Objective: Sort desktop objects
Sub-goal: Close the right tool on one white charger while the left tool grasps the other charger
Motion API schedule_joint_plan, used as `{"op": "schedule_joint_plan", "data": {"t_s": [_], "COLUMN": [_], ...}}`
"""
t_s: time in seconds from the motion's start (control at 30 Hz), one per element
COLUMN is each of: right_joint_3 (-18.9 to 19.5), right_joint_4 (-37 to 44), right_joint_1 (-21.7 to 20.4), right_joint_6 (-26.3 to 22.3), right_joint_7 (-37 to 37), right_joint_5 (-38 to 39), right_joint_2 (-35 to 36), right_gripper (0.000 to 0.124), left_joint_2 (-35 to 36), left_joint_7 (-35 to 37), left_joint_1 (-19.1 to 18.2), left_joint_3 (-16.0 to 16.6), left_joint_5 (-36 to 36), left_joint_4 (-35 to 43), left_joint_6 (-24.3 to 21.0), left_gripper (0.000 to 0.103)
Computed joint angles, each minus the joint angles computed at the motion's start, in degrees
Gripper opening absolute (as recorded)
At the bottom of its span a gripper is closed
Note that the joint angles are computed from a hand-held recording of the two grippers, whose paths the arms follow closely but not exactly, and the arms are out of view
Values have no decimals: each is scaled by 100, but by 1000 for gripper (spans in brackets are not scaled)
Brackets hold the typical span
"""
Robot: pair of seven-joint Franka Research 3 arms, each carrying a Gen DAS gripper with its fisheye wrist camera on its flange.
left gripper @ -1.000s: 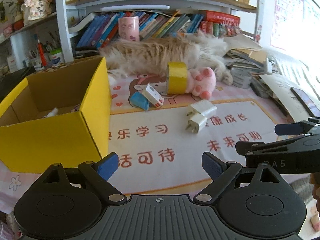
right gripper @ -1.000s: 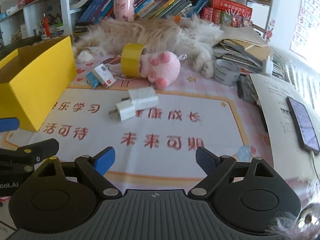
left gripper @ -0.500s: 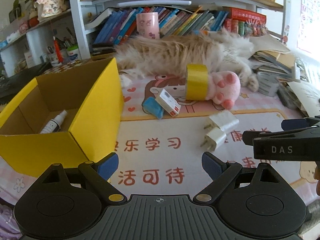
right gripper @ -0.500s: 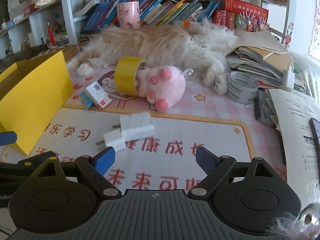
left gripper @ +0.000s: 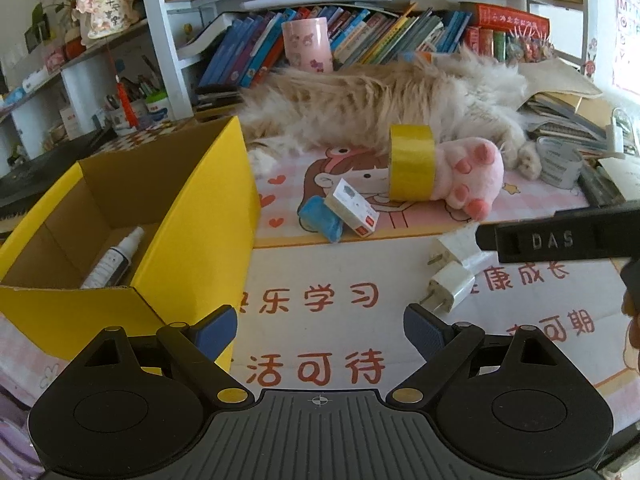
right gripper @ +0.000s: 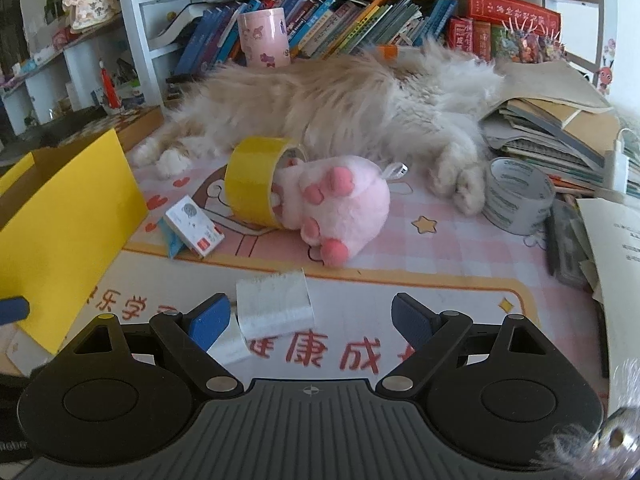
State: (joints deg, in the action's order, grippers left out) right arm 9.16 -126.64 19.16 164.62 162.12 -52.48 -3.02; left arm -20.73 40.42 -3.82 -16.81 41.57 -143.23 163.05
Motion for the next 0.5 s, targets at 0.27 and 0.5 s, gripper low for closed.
{"op": "schedule_joint_plan", "data": {"t_s": [0.27, 0.5], "right_joint_3": [-198, -282], "right_joint_4": [332, 544], "right_joint_1": [130, 331], "right_joint_6": [210, 245], "right_joint_7": [-721, -2648], "right_joint_5": [356, 2206], "right_joint_2": [445, 825], "right_gripper": [88, 88], "left_joint_2": [-22, 43], "left_joint_7": [130, 315], "left_joint_1": [-181, -218], "left_joint_3": [66, 76], "left_joint_5": [-269, -296], "left_joint_4": [-45, 37], "left_joint_6": [-226, -304], "left_gripper": [93, 93]}}
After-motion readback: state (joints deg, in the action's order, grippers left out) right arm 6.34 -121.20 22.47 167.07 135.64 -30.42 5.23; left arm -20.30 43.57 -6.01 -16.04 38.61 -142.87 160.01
